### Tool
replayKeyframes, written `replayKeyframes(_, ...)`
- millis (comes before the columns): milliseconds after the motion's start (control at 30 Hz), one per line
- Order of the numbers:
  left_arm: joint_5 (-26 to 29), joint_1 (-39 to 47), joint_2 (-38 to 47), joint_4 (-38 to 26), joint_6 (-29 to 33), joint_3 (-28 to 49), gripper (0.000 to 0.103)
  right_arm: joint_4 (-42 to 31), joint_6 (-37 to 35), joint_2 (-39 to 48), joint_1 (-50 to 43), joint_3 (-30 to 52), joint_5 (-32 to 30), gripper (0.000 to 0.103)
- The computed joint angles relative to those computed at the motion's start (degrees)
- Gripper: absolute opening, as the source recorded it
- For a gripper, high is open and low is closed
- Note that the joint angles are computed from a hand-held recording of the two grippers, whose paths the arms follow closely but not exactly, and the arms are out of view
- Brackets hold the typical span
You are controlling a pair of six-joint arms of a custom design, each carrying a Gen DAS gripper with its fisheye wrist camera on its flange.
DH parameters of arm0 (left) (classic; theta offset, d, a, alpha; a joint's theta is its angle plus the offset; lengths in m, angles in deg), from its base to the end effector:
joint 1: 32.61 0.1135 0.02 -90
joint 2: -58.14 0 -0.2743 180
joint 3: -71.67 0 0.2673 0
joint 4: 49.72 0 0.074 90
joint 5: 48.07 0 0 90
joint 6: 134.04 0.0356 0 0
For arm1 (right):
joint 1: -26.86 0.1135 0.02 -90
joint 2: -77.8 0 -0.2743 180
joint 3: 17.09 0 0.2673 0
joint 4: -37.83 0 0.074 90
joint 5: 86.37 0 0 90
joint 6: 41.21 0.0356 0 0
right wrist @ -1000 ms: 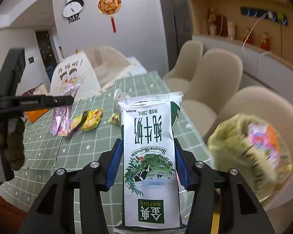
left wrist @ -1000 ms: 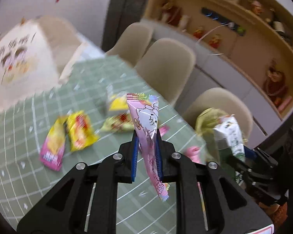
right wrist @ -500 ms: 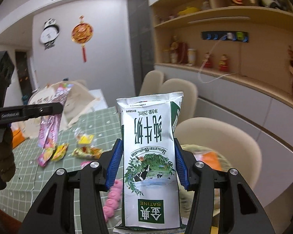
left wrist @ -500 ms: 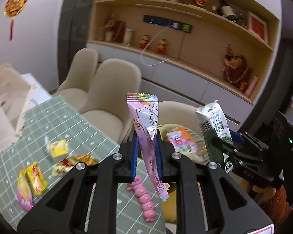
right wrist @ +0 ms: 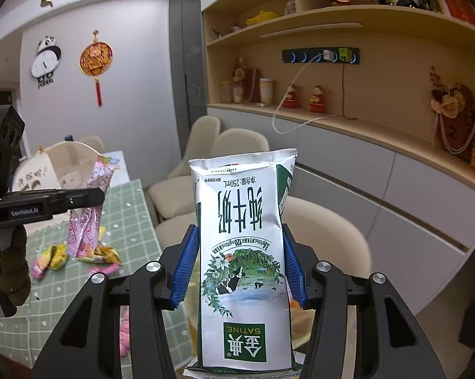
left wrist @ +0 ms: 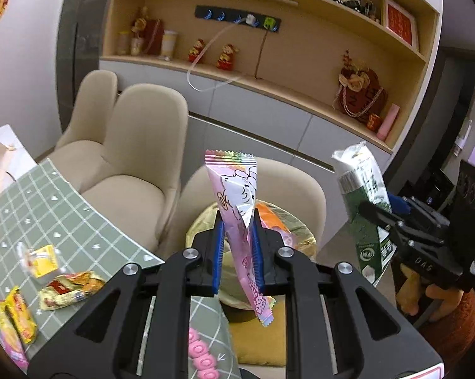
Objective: Collect trash
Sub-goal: 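Carry the pink wrapper and milk carton to the trash bag and release both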
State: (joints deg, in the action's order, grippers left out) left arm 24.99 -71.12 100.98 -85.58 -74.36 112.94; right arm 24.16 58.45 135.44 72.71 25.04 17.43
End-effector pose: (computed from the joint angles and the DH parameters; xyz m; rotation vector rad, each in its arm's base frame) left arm 0.1409 -0.0989 0.2270 -0.0043 2.2126 -0.3449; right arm 0.1632 0.1559 0.2208 -0.5049 2.0201 0.3453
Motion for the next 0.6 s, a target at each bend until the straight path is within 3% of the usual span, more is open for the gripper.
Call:
replayKeyframes(133,7.19,3.27,8.95,11.43,-0.87,-2.89,0.015,1.42,-0.53,1.26,-4.02,-0.23,-1.61,0.048)
replayKeyframes(333,15.8,5.57,31.54,27.77,-0.29,-0.85,0.015,4.37,0.6,6.11,-10.57,-0.6,-5.15,0.048)
replayKeyframes(600,22.09,10.08,52.04,36.62,2.17,9.4,0.015,7.07,-0.09,12.56,-16.74,1.14,-8.33,0.048)
